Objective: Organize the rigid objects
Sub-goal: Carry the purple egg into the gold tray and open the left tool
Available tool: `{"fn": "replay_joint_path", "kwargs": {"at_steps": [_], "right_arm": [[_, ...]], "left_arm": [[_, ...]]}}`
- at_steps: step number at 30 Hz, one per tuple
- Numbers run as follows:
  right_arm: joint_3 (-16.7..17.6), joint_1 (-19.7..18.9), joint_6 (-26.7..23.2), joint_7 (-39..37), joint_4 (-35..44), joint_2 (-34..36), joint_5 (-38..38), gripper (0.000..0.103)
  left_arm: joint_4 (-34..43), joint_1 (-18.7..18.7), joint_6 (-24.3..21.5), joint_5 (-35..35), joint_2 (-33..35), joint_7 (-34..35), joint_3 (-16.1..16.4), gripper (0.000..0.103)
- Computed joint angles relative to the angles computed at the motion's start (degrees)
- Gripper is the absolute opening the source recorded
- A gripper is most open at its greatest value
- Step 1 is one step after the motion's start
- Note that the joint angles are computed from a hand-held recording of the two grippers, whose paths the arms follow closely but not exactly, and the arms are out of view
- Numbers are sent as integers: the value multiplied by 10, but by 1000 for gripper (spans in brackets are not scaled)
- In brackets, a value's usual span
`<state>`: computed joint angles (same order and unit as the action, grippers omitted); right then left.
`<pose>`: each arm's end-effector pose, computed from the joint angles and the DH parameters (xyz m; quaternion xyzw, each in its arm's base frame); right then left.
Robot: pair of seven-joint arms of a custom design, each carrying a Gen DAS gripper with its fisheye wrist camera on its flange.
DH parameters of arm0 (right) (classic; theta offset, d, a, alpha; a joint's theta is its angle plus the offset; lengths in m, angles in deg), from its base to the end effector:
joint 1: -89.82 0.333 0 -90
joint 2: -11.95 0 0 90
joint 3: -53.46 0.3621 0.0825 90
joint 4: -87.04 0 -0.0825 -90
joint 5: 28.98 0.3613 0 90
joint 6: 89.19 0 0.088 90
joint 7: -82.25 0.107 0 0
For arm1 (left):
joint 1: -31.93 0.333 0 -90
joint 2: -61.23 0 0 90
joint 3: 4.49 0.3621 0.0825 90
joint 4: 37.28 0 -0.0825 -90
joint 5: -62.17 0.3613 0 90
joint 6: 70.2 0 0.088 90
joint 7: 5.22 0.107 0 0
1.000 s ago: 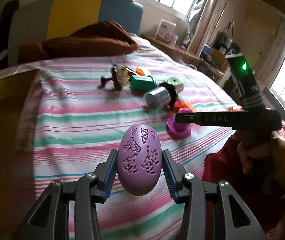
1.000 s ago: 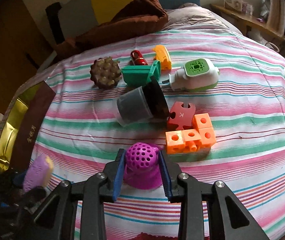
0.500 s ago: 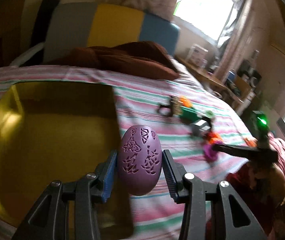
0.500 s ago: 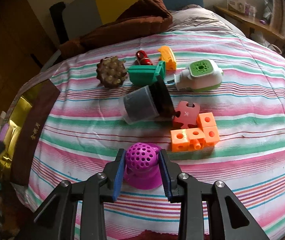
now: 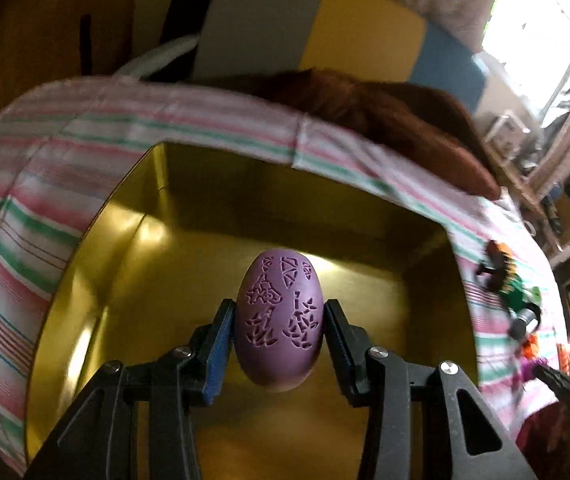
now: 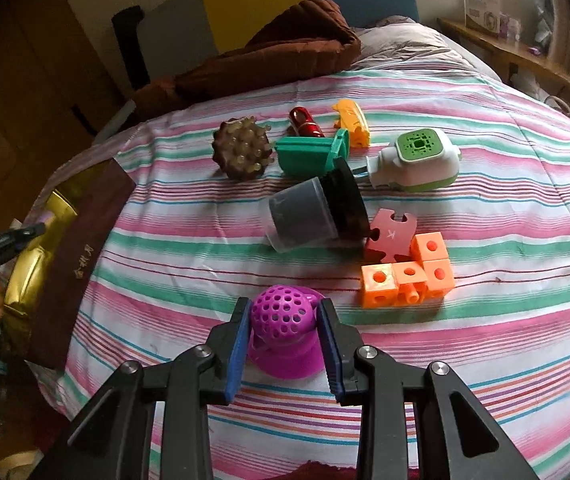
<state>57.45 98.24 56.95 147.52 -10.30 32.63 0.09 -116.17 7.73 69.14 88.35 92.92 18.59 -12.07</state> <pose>0.6766 0.1350 0.4917 -0.7613 0.5717 -0.0584 0.3004 0.6567 -0.3743 0.4993 -0.7884 0.5417 -0.2568 0.1380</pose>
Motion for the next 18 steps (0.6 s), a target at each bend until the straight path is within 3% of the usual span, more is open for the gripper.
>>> {"fn": "replay_joint_path", "kwargs": {"at_steps": [6, 12, 15, 18], "right_arm": [[11, -7, 8, -28, -6, -6, 33, 34], [4, -2, 6, -22, -3, -3, 25, 34], [5, -2, 4, -26, -2, -3, 25, 34], [7, 0, 8, -33, -5, -4, 22, 34]], "left_arm": [[76, 24, -89, -59, 48, 53, -12, 44], [122, 5, -144, -17, 66, 37, 28, 44], [119, 5, -145, -2, 64, 38, 27, 44], [59, 6, -97, 13, 28, 7, 26, 46]]}}
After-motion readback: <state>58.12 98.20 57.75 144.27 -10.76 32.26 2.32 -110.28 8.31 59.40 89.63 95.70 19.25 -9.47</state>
